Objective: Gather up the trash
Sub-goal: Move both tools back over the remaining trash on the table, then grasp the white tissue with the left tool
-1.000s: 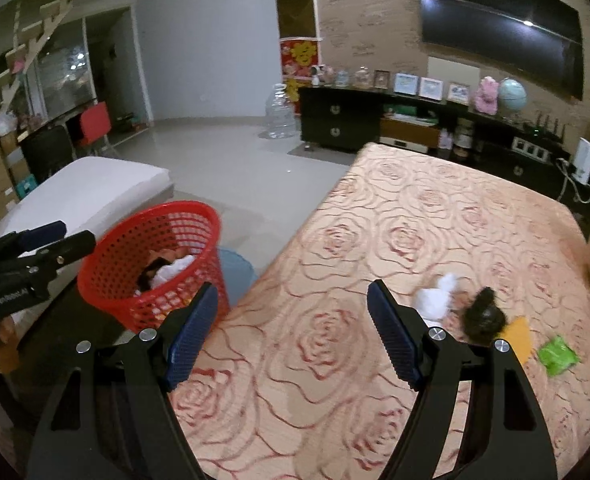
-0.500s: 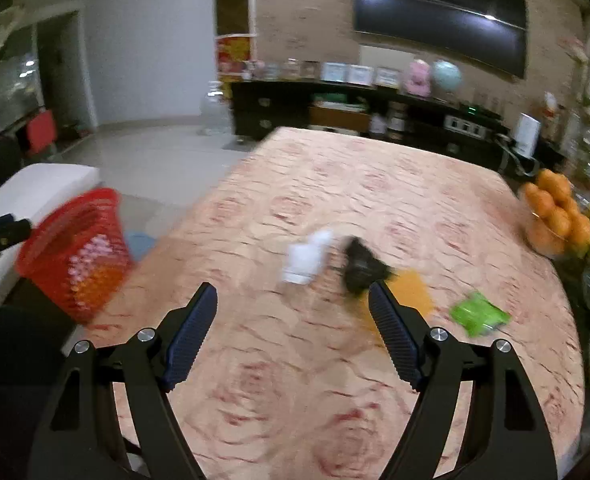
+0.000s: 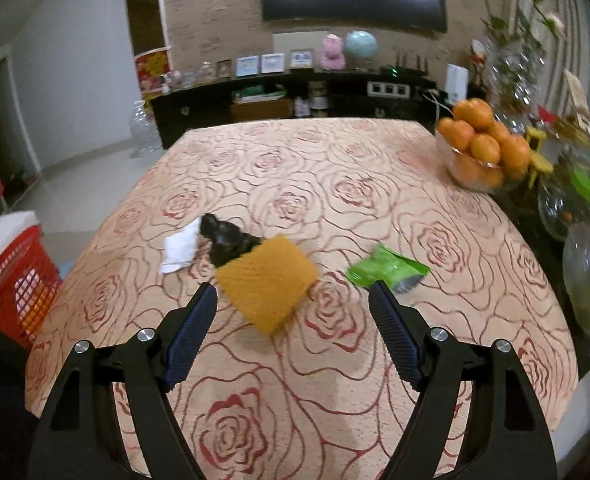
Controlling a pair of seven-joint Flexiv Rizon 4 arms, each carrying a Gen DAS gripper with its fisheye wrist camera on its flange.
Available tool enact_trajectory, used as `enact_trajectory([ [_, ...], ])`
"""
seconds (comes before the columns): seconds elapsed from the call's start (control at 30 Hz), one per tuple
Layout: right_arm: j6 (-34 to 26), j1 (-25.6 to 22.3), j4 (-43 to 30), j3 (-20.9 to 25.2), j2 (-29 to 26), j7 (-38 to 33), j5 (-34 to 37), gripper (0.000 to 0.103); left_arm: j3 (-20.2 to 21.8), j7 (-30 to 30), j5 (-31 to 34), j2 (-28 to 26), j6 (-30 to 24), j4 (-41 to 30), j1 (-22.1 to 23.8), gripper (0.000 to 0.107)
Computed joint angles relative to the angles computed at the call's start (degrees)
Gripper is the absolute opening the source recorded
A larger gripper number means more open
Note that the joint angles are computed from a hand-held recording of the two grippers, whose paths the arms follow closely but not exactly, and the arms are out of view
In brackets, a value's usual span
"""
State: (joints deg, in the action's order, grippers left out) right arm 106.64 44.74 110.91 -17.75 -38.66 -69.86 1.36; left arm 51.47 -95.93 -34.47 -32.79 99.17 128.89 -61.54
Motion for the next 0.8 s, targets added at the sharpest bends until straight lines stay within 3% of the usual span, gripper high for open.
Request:
enact_trajectory([
  [0.27, -1.9, -3.0, -0.5, 1.9, 0.0, 3.6, -0.4, 0.076, -10.2, 0.5, 5.6, -0.5, -1.9, -6.8, 11.5, 0.075],
  [0.6, -2.9, -6.9, -1.5, 5.9, -0.2, 5.7, -4.1, 0.076, -28.2, 0.8, 13.4, -2.8, -4.9, -17.8, 30.1, 0.075],
  [0.8, -4.1, -12.5, -2.6, 12.5, -0.4, 6.7, -7.1, 0.076, -35.6, 1.4, 17.6, -6.9, -8.1, -25.3, 37.0, 0.075],
])
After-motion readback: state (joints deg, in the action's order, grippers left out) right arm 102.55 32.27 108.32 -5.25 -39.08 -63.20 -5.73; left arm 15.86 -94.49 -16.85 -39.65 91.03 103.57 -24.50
